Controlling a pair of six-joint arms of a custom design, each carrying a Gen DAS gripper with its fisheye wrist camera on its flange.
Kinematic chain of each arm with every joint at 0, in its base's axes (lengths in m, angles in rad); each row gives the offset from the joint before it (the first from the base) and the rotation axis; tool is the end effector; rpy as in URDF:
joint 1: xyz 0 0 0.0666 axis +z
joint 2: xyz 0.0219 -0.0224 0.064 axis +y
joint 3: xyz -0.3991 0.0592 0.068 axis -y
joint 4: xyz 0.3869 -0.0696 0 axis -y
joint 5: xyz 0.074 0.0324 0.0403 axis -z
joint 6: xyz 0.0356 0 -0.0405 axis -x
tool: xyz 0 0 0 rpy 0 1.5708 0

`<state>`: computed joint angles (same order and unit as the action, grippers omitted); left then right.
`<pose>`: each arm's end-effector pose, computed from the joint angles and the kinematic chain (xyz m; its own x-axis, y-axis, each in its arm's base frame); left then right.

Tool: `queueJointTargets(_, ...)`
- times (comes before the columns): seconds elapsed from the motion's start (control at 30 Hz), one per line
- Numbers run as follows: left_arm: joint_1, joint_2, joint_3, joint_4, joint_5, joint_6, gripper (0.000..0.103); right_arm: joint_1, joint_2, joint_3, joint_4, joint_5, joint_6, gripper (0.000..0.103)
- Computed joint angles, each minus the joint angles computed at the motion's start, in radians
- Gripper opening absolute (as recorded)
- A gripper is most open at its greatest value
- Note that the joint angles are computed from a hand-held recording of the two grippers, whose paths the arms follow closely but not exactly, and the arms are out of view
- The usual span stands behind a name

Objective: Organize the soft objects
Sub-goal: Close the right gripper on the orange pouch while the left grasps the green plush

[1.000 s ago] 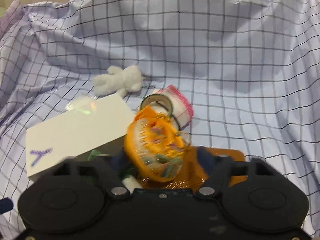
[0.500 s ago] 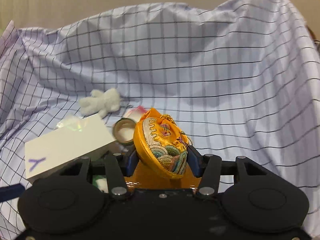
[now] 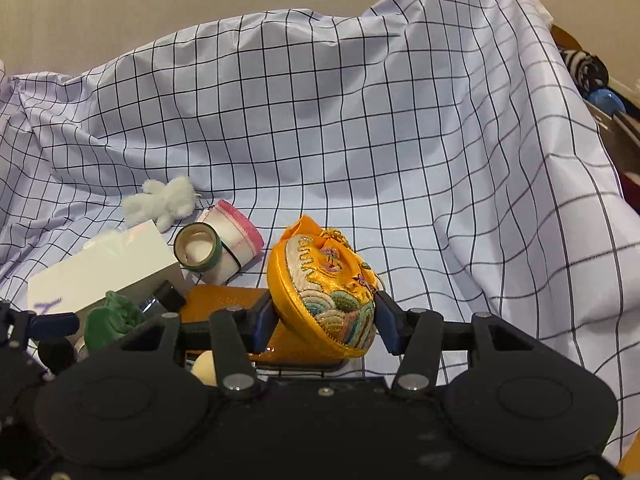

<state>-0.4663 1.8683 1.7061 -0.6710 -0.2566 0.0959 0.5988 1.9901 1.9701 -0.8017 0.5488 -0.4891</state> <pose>0.5921 -0.2883 0.3494 -0.6851 0.2411 -0.6874 0.2178 0.9683 0.1226 0.5924 0.3813 0.3831 -0.6220 0.0608 -0.7806 0.1187 0.9928 -0.0173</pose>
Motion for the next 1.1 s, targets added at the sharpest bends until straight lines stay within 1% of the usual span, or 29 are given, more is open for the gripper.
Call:
queueJointTargets(0.07, 0.005, 0.014, 0.016, -0.018, 0.005, 0.010, 0.099, 0.001, -0.005, -0.011, 0.003, -0.005, -0.007, 0.051)
queueJointTargets(0.23, 0.020, 0.045, 0.051, -0.063, 0.049, 0.044, 0.099, 0.004, -0.008, -0.021, 0.006, -0.017, -0.015, 0.051)
queueJointTargets(0.33, 0.021, 0.044, 0.042, -0.039, 0.051, 0.039, 0.097, 0.005, -0.008, -0.023, -0.001, -0.025, -0.027, 0.051)
queueJointTargets(0.37, 0.023, 0.040, 0.035, -0.027, 0.058, 0.039, 0.095, 0.006, -0.009, -0.025, -0.003, -0.026, -0.031, 0.051)
queueJointTargets(0.43, 0.027, 0.027, 0.014, 0.010, 0.079, 0.036, 0.082, 0.007, -0.011, -0.029, -0.006, -0.024, -0.036, 0.051)
queueJointTargets(0.47, 0.030, 0.019, 0.004, 0.028, 0.092, 0.032, 0.080, 0.008, -0.012, -0.031, -0.007, -0.023, -0.039, 0.051)
queueJointTargets(0.53, 0.033, 0.017, 0.004, 0.034, 0.108, 0.030, 0.069, 0.010, -0.014, -0.034, -0.008, -0.021, -0.044, 0.051)
queueJointTargets(0.63, 0.036, 0.010, 0.002, 0.035, 0.124, 0.041, 0.069, 0.016, -0.019, -0.036, -0.013, -0.013, -0.052, 0.051)
queueJointTargets(0.7, 0.035, -0.006, -0.014, 0.056, 0.128, 0.042, 0.069, 0.021, -0.025, -0.039, -0.013, -0.007, -0.056, 0.051)
queueJointTargets(0.9, 0.034, -0.096, -0.081, 0.100, 0.140, 0.055, 0.069, 0.043, -0.068, -0.071, -0.008, 0.014, -0.069, 0.051)
queueJointTargets(1.1, 0.037, -0.202, -0.162, 0.075, 0.152, 0.070, 0.069, 0.080, -0.128, -0.126, -0.005, 0.023, -0.080, 0.051)
